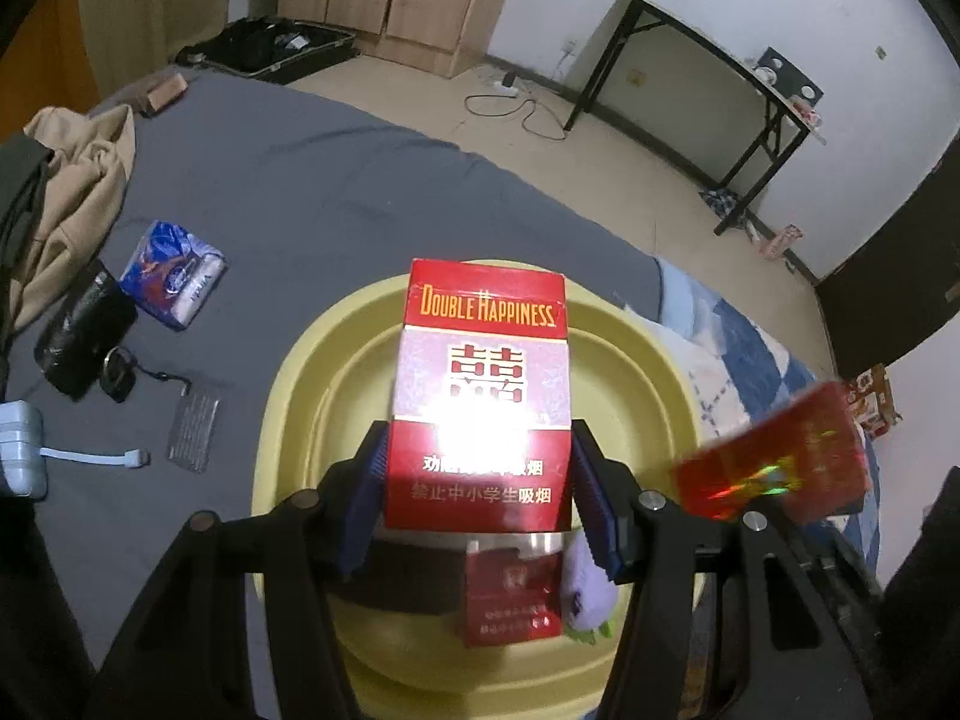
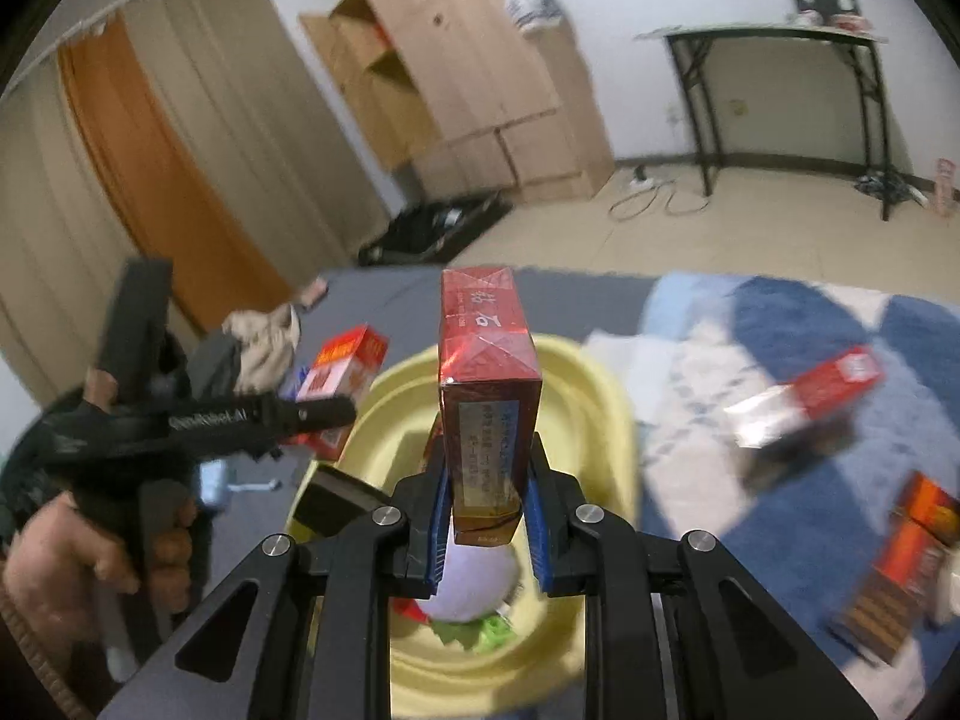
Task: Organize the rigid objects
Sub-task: 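Place Double Happiness box in tray with left tool while right tool places red box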
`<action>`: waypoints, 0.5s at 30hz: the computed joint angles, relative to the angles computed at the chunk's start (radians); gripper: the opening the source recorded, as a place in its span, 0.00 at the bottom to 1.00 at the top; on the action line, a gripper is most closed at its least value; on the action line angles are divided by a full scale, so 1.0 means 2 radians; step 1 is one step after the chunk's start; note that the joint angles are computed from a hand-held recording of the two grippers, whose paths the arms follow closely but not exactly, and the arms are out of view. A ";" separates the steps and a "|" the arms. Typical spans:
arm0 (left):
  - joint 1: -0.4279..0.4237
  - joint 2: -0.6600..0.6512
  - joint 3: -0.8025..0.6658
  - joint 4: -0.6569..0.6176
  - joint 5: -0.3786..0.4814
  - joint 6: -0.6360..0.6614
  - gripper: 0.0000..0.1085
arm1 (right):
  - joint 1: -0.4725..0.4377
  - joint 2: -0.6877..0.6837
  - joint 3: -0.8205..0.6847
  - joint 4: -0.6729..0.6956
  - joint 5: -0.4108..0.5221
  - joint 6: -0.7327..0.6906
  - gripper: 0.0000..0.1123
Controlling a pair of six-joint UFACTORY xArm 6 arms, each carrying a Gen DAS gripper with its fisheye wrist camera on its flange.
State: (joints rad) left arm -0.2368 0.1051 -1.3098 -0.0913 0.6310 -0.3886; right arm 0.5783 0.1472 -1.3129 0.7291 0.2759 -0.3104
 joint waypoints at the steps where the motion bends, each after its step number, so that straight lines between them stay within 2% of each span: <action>1: 0.003 0.007 -0.004 -0.005 0.002 -0.001 0.54 | 0.000 0.014 -0.016 -0.009 0.008 0.007 0.18; 5: 0.003 0.026 -0.006 -0.010 -0.002 0.015 0.54 | 0.003 0.070 -0.077 -0.063 0.034 0.050 0.19; 9: 0.005 0.047 -0.022 -0.019 0.006 0.002 0.54 | 0.010 0.125 -0.134 -0.123 0.051 0.084 0.19; 11: 0.003 0.045 -0.019 -0.004 0.002 -0.016 0.54 | 0.010 0.140 -0.146 -0.128 0.059 0.090 0.19; 13: -0.001 0.038 -0.015 0.012 0.001 -0.021 0.63 | 0.015 0.153 -0.156 -0.126 0.067 0.093 0.21; 14: -0.003 0.032 -0.012 0.024 -0.003 -0.030 0.77 | 0.017 0.152 -0.152 -0.146 0.059 0.101 0.25; 15: -0.003 0.022 -0.003 0.039 -0.015 -0.044 0.87 | 0.017 0.153 -0.151 -0.159 0.053 0.106 0.36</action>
State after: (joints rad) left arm -0.2433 0.1492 -1.3160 -0.0135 0.6009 -0.4773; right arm 0.6116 0.4535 -1.6146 0.4116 0.3824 -0.0978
